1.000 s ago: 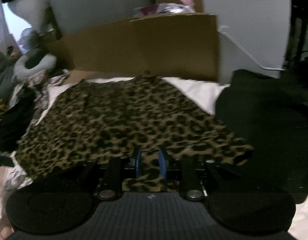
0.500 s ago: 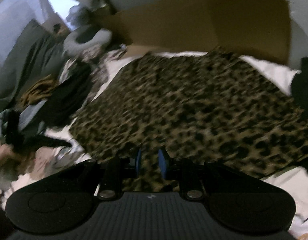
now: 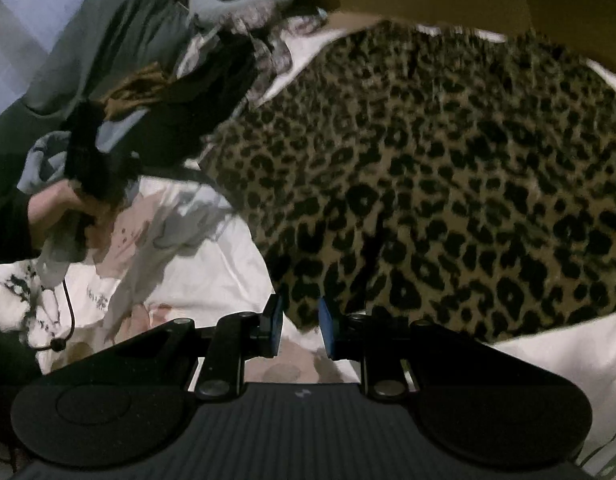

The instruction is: Fold clothes

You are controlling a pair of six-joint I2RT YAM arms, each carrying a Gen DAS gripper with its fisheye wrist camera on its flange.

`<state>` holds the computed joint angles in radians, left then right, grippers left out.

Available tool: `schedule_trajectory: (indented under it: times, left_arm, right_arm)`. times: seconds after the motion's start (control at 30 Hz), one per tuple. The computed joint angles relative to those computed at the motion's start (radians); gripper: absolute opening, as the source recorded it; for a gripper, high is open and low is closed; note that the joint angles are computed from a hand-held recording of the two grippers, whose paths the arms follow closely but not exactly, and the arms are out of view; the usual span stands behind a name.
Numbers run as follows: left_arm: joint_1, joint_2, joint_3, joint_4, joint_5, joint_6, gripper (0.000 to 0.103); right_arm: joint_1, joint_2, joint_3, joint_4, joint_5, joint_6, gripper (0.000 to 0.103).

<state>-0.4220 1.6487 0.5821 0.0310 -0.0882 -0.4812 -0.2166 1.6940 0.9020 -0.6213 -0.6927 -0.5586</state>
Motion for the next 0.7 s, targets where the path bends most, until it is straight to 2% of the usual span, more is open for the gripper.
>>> schedule_trajectory:
  times: [0.1,0.2,0.57,0.7]
  left_arm:
    - [-0.005,-0.007,-0.012,0.026,-0.010,0.003,0.047]
    - [-0.003,-0.004,-0.018,0.046,0.003,-0.015,0.047]
    - [-0.033,0.004,-0.053,0.106,0.047,-0.026,0.049]
    - [-0.067,0.038,-0.049,0.102,0.031,-0.046,0.049]
  right_arm:
    - [-0.015,0.057,0.017,-0.017,-0.006,0.034,0.026]
    - [-0.022,0.113,0.035,-0.008,-0.011,0.114,0.031]
    - [-0.051,0.260,0.065,0.050,-0.073,0.345,0.034]
    - [-0.058,0.315,0.072,0.089,-0.128,0.450,0.046]
